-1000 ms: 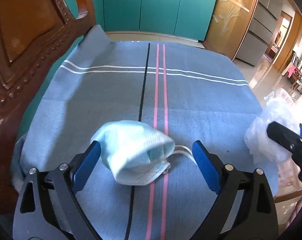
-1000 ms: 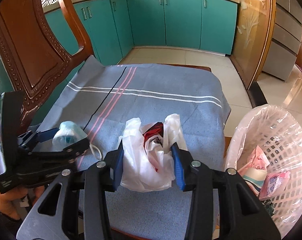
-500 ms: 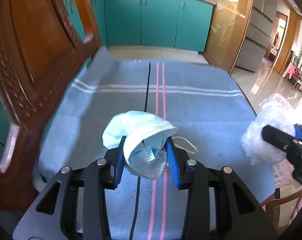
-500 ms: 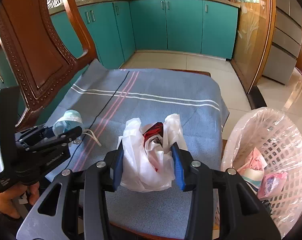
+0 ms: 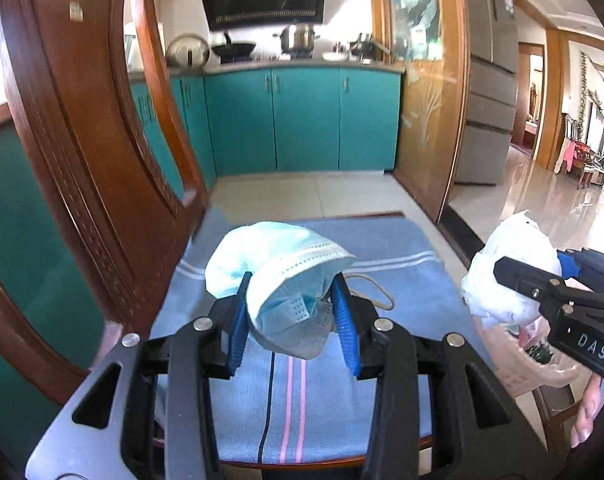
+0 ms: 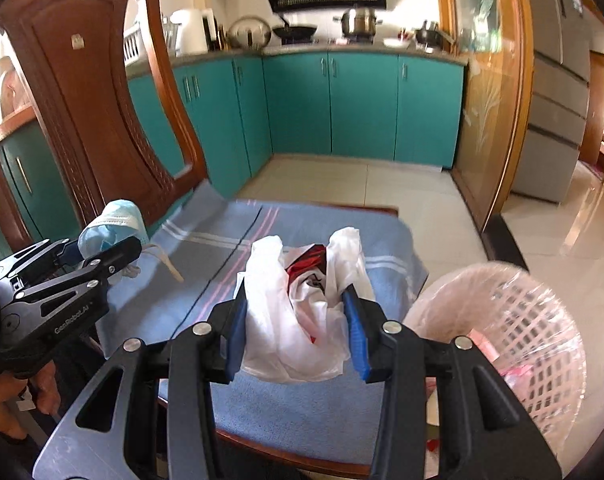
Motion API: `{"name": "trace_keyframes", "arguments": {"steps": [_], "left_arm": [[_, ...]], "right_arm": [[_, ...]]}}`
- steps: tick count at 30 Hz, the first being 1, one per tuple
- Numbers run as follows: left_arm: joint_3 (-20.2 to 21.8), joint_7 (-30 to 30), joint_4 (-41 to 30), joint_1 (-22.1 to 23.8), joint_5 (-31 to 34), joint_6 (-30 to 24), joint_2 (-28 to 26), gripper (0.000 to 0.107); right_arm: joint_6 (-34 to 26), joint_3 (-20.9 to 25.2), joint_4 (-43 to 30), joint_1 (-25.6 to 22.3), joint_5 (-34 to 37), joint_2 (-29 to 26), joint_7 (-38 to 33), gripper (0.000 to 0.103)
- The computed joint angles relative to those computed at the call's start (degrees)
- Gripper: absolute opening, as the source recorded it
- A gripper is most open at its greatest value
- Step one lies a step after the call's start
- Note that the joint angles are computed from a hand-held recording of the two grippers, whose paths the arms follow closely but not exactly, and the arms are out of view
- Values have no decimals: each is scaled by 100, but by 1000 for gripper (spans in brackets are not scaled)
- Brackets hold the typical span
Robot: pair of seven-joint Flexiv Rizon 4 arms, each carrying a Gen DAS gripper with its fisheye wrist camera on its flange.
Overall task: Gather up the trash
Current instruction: 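Lift the mask and white bag and carry both over the basket, then open both grippers over the basket to drop the mask and white bag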
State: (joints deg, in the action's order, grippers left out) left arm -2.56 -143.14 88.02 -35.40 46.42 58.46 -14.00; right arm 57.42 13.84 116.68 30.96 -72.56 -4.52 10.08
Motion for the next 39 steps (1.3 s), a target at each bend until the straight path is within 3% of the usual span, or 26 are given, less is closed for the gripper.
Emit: {"name": "trace_keyframes", "arguments": {"steps": [5,10,18,23,28,32,34,36,39], "left_arm": [[-74,-170,-134,-151,404,-50,136,40],[-238,191,-411,-147,145,194,-106,40],[-557,1607,-1023,-299,-1035,831,-1039,41],[-891,2674,-1712,-442,-1859,616,-1875,41],[-807,3329,-2585,-798,-2361,105,-2611,41],[-686,3784,-3006,-1020,-2678,17,-2982,47],[-533,3835,-3133,-1165,-2783,19,-3057,54],[-409,3909,-3184,-1239,-2905,138,-3099,73],[-111,3894,-3006,-1364,-2985,422,-2973,81]], "right_arm": [[-33,52,344,-189,-388,499,423,42],[-379,264,866,-493,-284,1191,634,42],[-1067,752,1872,-877,537,2369,956,42],[-1297,991,2364,-1021,1081,2951,1078,42],[-1487,1192,2762,-1082,1598,3414,1175,42],[-1480,1259,2983,-1121,1852,3649,1232,42],[-1451,1282,3036,-1146,1913,3672,1279,42],[-1377,1263,3074,-1180,1907,3679,1286,42],[-1243,1217,3082,-1247,1820,3623,1298,42]]}}
